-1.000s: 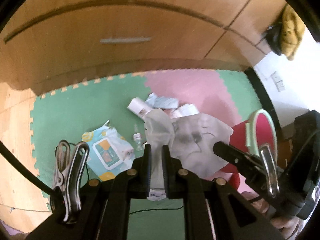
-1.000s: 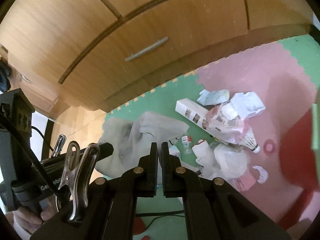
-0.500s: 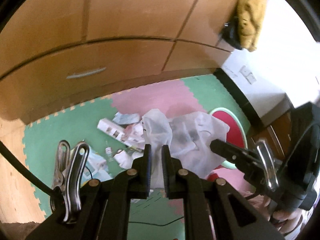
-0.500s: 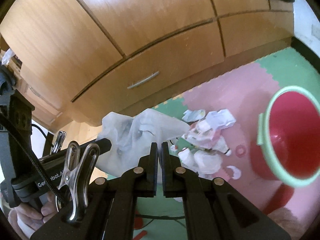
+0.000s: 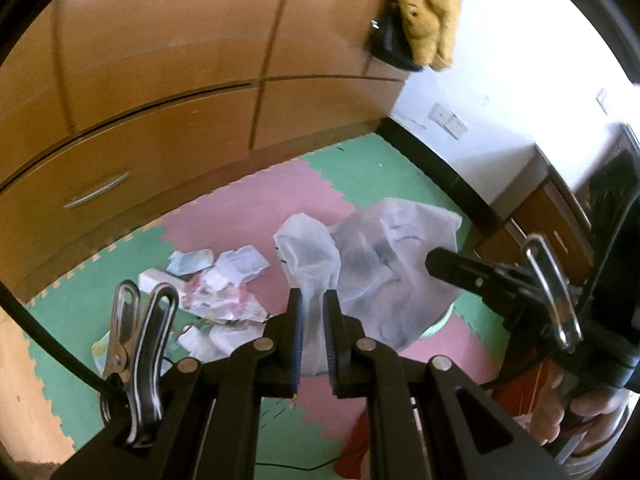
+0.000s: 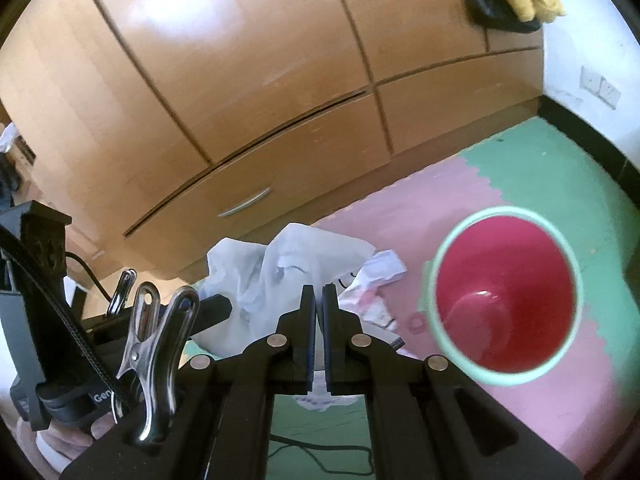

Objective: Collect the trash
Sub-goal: 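Lift the clear plastic bag with both tools and carry it over the red bucket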

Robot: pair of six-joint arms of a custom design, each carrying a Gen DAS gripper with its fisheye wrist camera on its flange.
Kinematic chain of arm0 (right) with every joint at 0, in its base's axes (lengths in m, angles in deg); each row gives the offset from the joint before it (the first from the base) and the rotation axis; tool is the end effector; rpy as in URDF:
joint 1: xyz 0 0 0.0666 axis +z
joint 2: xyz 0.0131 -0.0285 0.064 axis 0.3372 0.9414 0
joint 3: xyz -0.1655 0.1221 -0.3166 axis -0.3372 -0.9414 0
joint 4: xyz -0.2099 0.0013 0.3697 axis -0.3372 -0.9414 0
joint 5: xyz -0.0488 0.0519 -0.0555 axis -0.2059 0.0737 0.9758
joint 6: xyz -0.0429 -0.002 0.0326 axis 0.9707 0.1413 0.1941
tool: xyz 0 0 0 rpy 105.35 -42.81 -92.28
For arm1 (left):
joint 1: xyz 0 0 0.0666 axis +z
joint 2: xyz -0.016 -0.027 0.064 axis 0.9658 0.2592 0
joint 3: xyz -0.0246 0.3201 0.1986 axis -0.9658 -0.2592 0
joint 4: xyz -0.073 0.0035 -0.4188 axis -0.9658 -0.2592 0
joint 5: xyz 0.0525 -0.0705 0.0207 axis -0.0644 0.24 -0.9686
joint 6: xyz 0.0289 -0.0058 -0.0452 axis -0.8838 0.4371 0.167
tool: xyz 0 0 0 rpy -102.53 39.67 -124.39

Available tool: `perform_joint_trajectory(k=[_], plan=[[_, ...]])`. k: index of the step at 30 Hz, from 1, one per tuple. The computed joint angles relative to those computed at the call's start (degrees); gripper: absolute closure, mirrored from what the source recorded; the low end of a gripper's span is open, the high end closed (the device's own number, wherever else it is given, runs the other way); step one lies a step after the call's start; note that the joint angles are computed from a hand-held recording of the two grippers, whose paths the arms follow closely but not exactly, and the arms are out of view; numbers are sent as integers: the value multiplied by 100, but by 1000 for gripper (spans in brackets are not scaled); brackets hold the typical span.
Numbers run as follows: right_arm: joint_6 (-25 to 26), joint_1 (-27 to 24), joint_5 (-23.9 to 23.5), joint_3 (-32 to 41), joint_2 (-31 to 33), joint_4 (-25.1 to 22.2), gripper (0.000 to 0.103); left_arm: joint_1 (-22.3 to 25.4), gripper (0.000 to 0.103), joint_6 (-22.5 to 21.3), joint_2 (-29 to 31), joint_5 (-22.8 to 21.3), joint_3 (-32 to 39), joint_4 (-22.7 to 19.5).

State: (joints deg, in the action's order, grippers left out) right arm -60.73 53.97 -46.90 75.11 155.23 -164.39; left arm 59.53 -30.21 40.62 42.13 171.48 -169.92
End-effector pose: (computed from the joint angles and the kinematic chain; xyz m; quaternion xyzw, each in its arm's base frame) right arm 0.3775 0.2711 0.6744 -0.2601 0.8962 0.2666 0.2409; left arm 0.2978 -0.0790 0.6559 -0.1370 0.9386 -0.0785 0.3068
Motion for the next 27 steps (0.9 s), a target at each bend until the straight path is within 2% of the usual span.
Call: perform_joint_trajectory(k=[6,13,18,27], plan=[[212,-375,283,-168,-47,142,99,-325,93,55,457,62,55,332],[281,-868,401,-419,8,192,99,-549,93,-16,935,138,-10,720],[314,-1140,481,-636,29,250,99,-695,93,-217,1203,95,-74,906],[43,-1305,766,-1152,-3,296,99,-793,93,-733,1408,33,-349,1300]])
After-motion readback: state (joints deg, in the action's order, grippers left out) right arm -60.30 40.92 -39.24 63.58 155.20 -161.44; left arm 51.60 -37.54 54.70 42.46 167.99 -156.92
